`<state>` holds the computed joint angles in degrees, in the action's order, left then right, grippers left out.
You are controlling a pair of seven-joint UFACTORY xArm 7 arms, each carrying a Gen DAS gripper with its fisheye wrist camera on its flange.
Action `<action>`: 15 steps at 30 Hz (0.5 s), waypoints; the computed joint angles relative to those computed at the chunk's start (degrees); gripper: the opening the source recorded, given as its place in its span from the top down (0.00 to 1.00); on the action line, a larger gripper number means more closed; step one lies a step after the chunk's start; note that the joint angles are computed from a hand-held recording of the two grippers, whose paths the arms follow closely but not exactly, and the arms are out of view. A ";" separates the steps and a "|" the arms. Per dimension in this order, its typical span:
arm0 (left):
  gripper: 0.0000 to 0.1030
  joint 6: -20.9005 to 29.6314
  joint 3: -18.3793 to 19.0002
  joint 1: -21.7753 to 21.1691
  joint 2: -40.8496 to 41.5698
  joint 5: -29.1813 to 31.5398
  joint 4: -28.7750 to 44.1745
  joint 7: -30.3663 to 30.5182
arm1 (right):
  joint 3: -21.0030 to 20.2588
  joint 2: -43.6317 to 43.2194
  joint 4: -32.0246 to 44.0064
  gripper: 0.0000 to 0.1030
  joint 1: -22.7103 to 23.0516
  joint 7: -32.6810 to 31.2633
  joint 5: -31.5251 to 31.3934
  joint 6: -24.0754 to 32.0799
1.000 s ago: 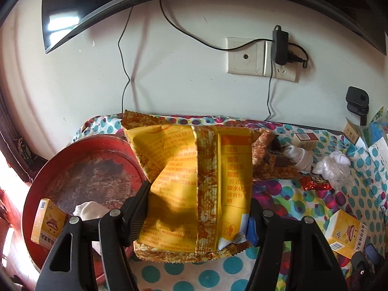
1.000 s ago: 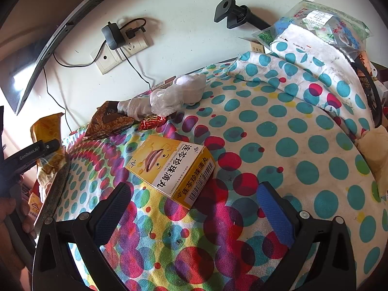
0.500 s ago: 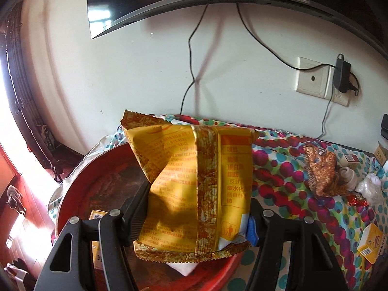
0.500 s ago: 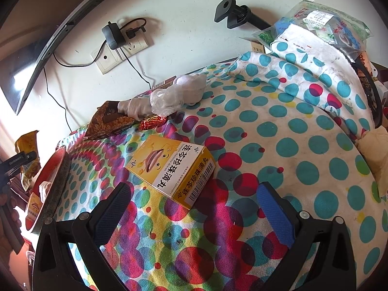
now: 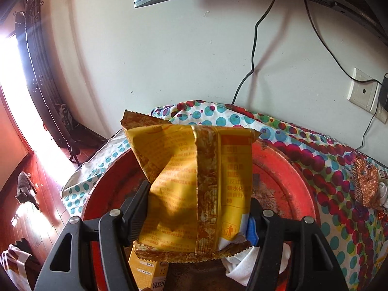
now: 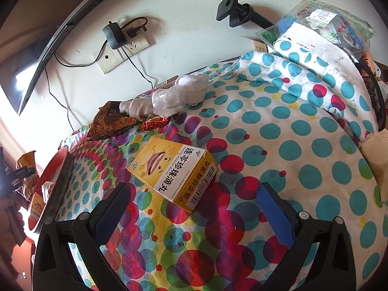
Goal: Organize objects
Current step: 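Carry the yellow snack bag over the red tray and release it with the left gripper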
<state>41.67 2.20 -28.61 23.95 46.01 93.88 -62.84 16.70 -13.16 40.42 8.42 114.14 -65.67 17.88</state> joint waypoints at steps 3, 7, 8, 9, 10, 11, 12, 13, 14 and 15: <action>0.35 0.61 -0.14 1.04 1.16 -2.05 1.30 1.36 | 0.04 -0.62 0.35 0.00 -0.16 -0.85 -1.63 0.19; 0.35 1.71 0.16 1.47 3.68 -4.63 4.13 3.38 | 0.16 -0.74 1.53 0.00 0.22 -4.67 -2.51 1.62; 0.35 2.21 0.46 1.27 4.30 -4.91 4.87 3.47 | -0.26 -0.25 2.10 0.00 0.65 -7.35 -1.32 1.78; 0.35 2.66 0.57 1.20 4.97 -5.42 5.66 3.88 | -0.79 0.59 3.00 0.00 1.40 -11.73 1.20 2.46; 0.35 3.05 0.75 1.11 5.57 -5.81 6.40 4.25 | -1.18 1.28 3.82 0.00 2.03 -15.63 3.35 3.03; 0.35 3.54 1.02 0.89 6.14 -6.02 7.19 4.43 | -1.45 1.92 4.71 0.00 2.65 -19.59 5.40 3.94; 0.35 4.12 0.95 0.97 6.87 -6.80 8.32 5.28 | -1.45 2.60 5.74 0.00 3.18 -23.01 6.99 5.50; 0.35 4.62 0.79 1.13 7.63 -7.76 9.38 6.33 | -1.39 3.33 6.85 0.00 3.60 -25.85 7.83 7.14; 0.35 5.25 0.82 1.14 8.44 -8.53 10.52 7.25 | -1.48 3.97 7.77 0.00 3.99 -28.30 8.25 8.24; 0.34 6.13 0.82 1.17 9.38 -9.40 11.90 8.33 | -1.62 4.51 8.40 0.00 4.28 -29.71 8.33 8.98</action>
<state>47.81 3.02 -27.45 33.34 36.60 105.79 -54.51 15.08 -8.64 48.82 12.69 84.43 -57.34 26.86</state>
